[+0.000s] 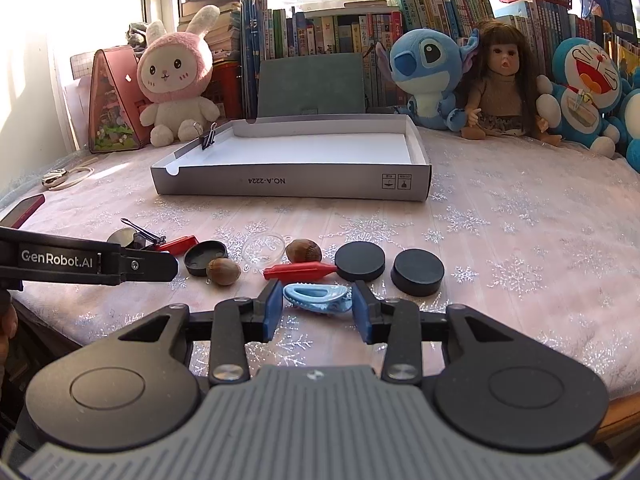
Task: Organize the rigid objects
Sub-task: 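Close the left tool on a light-blue clip while the right tool grasps another blue clip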
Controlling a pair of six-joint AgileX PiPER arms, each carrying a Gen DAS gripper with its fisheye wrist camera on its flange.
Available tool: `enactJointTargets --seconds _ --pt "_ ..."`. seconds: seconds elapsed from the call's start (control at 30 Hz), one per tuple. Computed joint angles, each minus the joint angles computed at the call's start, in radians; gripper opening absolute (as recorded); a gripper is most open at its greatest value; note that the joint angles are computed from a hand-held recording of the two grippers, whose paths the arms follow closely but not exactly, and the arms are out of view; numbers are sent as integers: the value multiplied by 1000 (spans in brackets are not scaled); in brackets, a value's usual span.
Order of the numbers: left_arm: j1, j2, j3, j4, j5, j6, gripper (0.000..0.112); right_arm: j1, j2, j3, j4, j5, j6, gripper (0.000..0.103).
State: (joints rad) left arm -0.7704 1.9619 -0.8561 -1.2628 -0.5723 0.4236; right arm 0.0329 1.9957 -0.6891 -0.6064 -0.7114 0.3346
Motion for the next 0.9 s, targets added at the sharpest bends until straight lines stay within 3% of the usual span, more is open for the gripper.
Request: enactJointTargets --seconds 0.2,0.37,0.57,0.9 --pt "-29 45 -65 -121 -47 124 50 8 12 3 36 -19 -11 47" --pt "-42 79 -111 -166 -82 137 49 28 18 -1 92 -22 -9 57" --pt "-94 132 -167 -266 -170 287 42 96 19 23 285 -31 -189 58" --pt "-111 152 -174 -258 -210 218 45 173 23 61 487 -81 -309 61"
